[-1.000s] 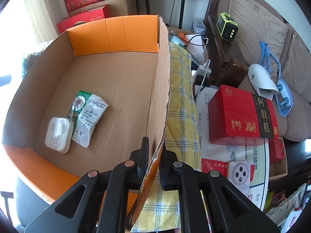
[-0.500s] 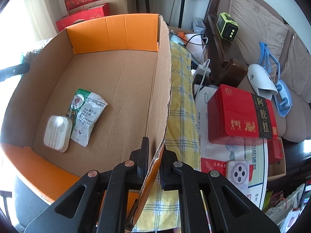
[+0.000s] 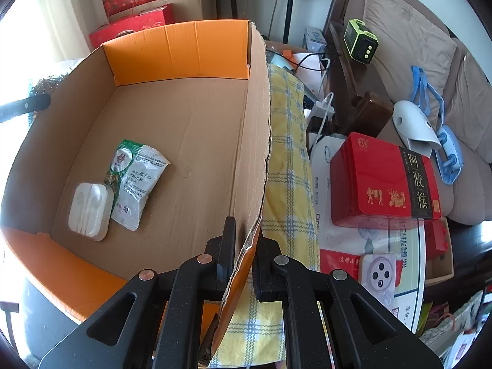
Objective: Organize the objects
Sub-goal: 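Lower the herb bag into the box and open the left tool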
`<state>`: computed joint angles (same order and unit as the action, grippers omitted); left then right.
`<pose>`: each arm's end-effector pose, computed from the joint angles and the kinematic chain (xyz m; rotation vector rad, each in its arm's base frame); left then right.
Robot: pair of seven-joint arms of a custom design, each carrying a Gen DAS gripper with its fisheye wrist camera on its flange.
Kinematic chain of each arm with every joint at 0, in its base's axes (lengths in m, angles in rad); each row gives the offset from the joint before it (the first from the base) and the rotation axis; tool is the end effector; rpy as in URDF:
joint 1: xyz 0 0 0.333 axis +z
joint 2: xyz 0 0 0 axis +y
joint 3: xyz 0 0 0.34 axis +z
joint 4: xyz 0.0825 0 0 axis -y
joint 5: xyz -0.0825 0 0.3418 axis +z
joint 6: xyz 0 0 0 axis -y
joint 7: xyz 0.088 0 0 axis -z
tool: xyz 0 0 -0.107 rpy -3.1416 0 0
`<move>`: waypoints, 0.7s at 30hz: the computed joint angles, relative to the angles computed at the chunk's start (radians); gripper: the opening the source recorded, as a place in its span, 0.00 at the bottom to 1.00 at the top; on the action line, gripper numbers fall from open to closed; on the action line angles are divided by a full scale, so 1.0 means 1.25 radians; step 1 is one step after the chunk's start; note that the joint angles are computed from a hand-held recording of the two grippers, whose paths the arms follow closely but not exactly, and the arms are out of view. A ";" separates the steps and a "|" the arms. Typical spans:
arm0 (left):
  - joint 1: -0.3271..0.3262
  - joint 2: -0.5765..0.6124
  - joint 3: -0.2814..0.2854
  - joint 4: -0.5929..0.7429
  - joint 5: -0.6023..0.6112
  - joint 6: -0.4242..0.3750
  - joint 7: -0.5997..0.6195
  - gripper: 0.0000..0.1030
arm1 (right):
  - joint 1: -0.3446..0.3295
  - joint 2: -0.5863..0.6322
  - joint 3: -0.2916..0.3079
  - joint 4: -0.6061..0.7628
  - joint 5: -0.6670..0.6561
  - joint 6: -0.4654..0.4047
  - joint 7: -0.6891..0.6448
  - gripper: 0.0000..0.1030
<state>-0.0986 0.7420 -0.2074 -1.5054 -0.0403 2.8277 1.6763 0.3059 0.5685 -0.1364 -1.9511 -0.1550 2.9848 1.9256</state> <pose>0.7183 -0.1815 0.3445 -1.6666 2.2153 -0.7850 0.6317 0.1299 0.2908 -1.9546 1.9529 -0.4809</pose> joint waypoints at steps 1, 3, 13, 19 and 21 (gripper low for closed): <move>0.006 -0.004 -0.007 -0.005 -0.004 0.003 0.005 0.18 | -0.002 0.001 0.002 0.002 0.002 -0.001 -0.001 0.08; 0.026 -0.016 -0.030 -0.018 -0.019 0.012 0.021 0.16 | -0.004 0.002 0.005 0.003 0.004 -0.001 -0.003 0.08; 0.136 -0.104 -0.175 -0.121 -0.119 0.104 0.173 0.13 | 0.004 0.004 -0.004 0.006 -0.002 -0.004 0.002 0.08; 0.182 -0.107 -0.264 -0.089 -0.212 0.049 0.278 0.13 | 0.008 0.003 -0.008 0.004 -0.005 -0.003 0.006 0.08; 0.143 -0.096 -0.231 -0.054 -0.214 0.019 0.269 0.13 | 0.008 0.003 -0.007 0.004 -0.005 -0.003 0.007 0.08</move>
